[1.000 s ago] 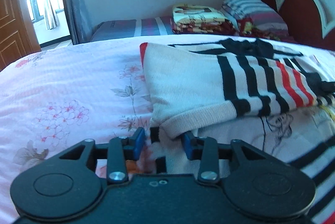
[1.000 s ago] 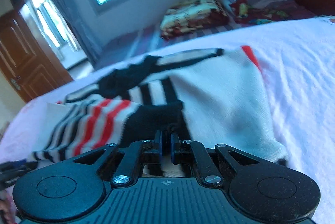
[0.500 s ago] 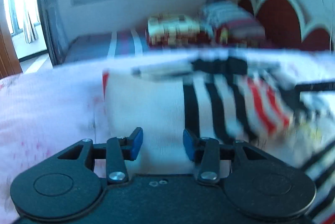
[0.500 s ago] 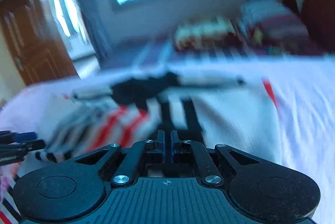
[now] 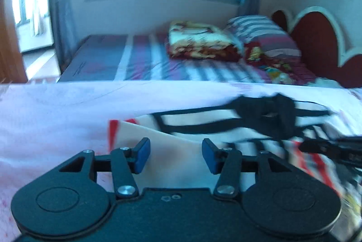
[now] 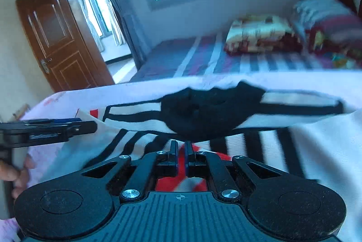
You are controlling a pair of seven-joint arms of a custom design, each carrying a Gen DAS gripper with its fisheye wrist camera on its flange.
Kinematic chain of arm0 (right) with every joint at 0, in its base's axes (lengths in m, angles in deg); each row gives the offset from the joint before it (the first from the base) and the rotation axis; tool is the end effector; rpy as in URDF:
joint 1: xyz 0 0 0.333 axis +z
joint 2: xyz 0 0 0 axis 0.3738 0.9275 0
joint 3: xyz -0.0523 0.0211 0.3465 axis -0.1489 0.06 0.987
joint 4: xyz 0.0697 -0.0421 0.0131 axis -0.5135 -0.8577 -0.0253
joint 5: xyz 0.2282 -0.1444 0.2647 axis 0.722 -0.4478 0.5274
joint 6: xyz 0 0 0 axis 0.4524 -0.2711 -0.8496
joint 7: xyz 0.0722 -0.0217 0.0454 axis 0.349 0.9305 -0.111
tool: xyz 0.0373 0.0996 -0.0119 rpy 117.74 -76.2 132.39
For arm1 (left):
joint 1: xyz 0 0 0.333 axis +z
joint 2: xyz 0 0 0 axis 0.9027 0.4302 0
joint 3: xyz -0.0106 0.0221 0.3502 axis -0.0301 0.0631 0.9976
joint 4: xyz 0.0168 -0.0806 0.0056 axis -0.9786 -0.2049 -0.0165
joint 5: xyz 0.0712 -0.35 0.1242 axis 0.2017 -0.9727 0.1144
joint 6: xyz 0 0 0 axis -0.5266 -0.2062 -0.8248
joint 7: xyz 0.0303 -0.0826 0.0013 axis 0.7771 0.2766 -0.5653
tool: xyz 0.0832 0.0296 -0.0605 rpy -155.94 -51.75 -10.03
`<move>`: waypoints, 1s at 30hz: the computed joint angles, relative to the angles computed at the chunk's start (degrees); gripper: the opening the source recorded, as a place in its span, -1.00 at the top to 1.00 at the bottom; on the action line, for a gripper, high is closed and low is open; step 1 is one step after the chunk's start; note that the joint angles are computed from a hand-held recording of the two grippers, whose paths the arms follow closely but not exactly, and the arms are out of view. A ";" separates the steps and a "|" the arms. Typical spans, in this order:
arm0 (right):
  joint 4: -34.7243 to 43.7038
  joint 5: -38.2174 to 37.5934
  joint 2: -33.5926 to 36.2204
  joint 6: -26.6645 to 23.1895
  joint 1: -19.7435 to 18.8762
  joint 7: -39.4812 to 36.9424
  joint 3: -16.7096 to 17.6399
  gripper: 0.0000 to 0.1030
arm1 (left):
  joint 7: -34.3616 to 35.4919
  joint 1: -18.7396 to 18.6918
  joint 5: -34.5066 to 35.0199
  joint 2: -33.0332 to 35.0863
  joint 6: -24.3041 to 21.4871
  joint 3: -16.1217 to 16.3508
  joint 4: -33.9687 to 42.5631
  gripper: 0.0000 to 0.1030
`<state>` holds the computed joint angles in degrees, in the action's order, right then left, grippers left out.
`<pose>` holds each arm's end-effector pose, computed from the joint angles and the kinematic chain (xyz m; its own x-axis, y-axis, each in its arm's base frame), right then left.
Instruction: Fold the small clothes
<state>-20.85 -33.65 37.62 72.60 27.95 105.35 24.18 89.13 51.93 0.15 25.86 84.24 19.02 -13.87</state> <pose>0.7028 0.2097 0.4694 0.6209 -0.7060 -0.3406 -0.6391 -0.2043 -0.7415 0.6724 -0.1402 0.4525 0.2377 -0.9701 0.0496 -0.6194 -0.1907 -0.7616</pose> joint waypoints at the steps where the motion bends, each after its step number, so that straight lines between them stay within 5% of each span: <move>1: 1.57 -3.77 1.35 -0.15 1.69 3.48 -1.59 0.92 | 3.37 1.28 -3.92 1.17 -1.65 -1.05 0.81 -0.03; 5: 3.37 -5.65 2.86 0.80 1.61 4.97 -0.85 0.92 | 4.25 2.80 -7.68 1.60 1.04 -0.86 0.30 -0.06; 9: 0.52 -3.76 0.88 3.87 -0.10 1.40 1.36 0.91 | -4.06 -2.62 -0.32 -1.88 -0.34 3.63 -2.39 0.04; 12: -1.21 2.32 -0.56 4.70 -1.81 -4.93 4.18 0.91 | -7.61 -3.96 6.11 -2.55 1.37 2.06 -2.18 0.01; 16: -3.01 -3.42 -1.34 2.92 1.59 -3.46 0.48 0.91 | -1.36 -3.86 4.38 0.08 -1.40 -3.32 0.05 -0.03; 21: -11.95 -2.71 -6.41 13.96 -0.88 -7.48 -1.39 0.92 | -10.93 -5.18 13.12 -5.27 -4.02 -0.99 -7.28 -0.10; 23: -12.35 0.31 -7.08 10.78 -4.13 -8.44 -0.61 0.92 | -10.18 -3.63 12.54 -6.41 -5.91 -2.22 -8.87 -0.10; 26: -13.03 -1.11 -8.52 10.69 -2.68 -6.82 -1.99 0.91 | -11.71 -2.38 12.74 -7.24 -7.05 -4.59 -8.61 0.01; 28: -14.78 5.89 -10.61 10.99 -4.69 -14.40 0.44 0.91 | -14.90 -2.16 16.72 -8.01 -5.88 -5.79 -8.60 -0.04; 30: -16.25 3.38 -11.26 9.55 -3.01 -13.24 -1.81 0.91 | -10.43 -1.46 13.57 -7.56 -7.65 -8.01 -8.36 -0.05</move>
